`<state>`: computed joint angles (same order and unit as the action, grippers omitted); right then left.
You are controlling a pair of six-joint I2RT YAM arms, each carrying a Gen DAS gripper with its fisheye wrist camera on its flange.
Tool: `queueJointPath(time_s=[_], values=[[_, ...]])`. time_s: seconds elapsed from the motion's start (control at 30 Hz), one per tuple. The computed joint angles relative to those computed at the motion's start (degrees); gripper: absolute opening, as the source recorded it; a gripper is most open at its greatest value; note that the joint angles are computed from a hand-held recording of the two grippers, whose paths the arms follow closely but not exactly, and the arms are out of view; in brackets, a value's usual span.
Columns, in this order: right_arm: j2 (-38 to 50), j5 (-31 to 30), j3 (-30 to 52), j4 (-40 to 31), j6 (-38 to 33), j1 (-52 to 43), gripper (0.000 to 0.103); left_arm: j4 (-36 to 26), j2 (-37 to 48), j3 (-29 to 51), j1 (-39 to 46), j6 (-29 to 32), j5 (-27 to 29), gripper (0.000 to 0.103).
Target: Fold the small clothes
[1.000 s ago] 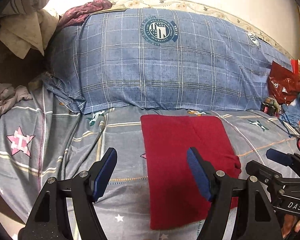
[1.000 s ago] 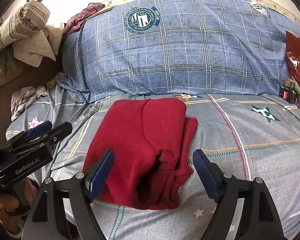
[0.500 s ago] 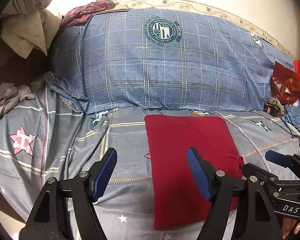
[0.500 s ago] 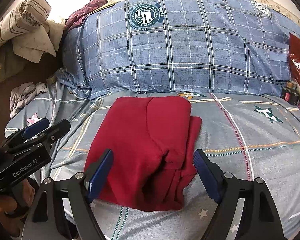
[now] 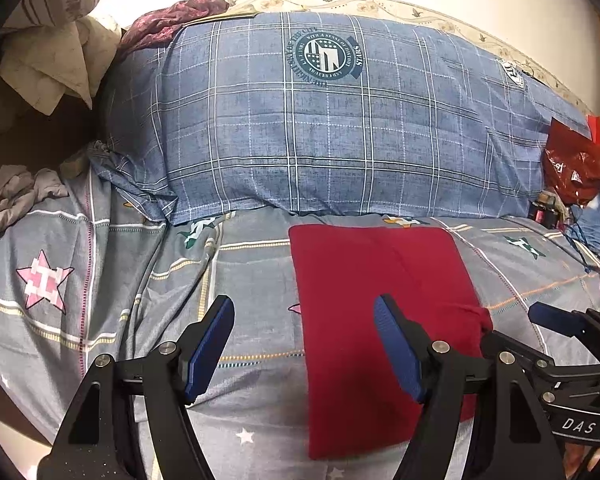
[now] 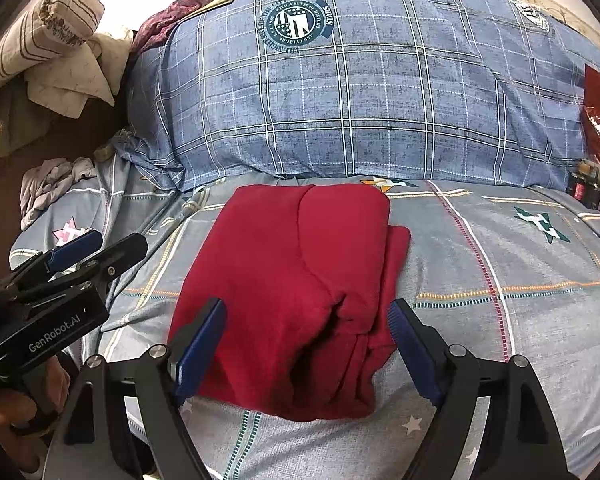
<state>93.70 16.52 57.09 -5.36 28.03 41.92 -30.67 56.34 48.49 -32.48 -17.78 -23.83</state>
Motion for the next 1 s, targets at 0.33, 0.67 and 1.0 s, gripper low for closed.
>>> queueJointPath(time_s=[0.33, 0.67, 1.0], values=[[1.0, -0.4, 0.8, -0.7, 0.2, 0.2, 0.084, 0.6, 0.8, -0.2, 0.2, -0.3, 0.3, 0.072], [2.2, -1.0, 2.0, -1.1, 0.0, -0.3, 0.084, 1.7, 2.3, 0.1, 1.2, -0.5, 0.9, 0.072], [3.7, -3.2, 1.7, 0.3, 0.2, -2.8, 0.084, 4.9, 5.1, -0.7, 7.2, 1.1, 6.6, 0.072]])
